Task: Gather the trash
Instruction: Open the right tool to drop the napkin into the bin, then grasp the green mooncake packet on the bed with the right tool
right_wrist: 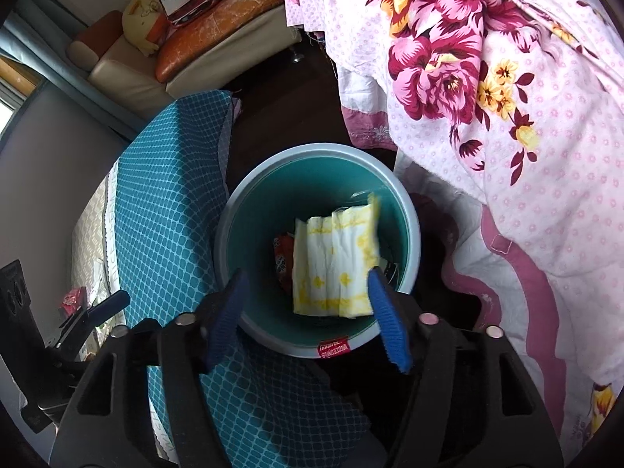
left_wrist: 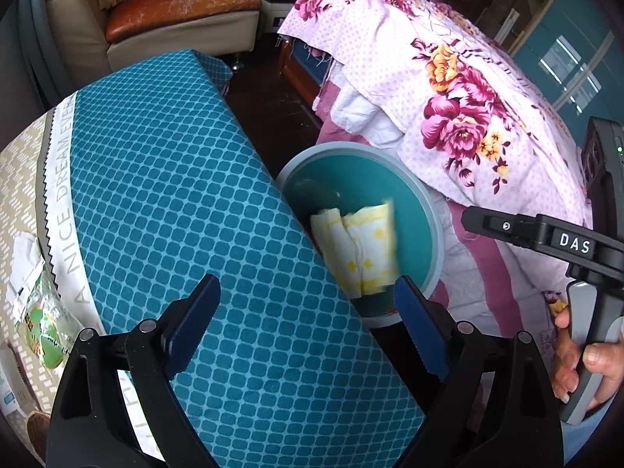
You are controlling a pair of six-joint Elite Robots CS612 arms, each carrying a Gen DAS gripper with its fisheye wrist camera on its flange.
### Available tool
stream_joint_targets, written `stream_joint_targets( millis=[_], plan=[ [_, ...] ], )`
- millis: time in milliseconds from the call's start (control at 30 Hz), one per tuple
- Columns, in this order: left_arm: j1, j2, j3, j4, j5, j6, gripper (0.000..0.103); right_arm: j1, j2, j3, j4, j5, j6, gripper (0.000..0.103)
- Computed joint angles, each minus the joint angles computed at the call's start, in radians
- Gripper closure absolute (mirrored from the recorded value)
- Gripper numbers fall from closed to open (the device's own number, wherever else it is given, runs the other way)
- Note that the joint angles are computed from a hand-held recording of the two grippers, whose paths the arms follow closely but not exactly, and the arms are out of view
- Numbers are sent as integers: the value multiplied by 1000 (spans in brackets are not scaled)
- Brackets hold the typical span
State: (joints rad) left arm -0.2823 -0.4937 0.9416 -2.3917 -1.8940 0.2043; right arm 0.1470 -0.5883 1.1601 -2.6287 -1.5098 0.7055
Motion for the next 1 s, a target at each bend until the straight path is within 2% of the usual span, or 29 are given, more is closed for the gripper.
stream_joint_targets(
  millis=[133,467,700,1000],
  plan=[
    [10,-15,27,-21,-6,-7,12,0,-7,4,4,24,12,33],
    [51,-52,89,-80,-13,-49,12,38,-1,-52,63,1,-47,31],
    [89,-71,124,-128,-10,-90,12,73,30,-143,131,9,-108,29],
    [154,-81,146,-172,5,-141,12,130,119,-355,310,13,-211,25]
  ],
)
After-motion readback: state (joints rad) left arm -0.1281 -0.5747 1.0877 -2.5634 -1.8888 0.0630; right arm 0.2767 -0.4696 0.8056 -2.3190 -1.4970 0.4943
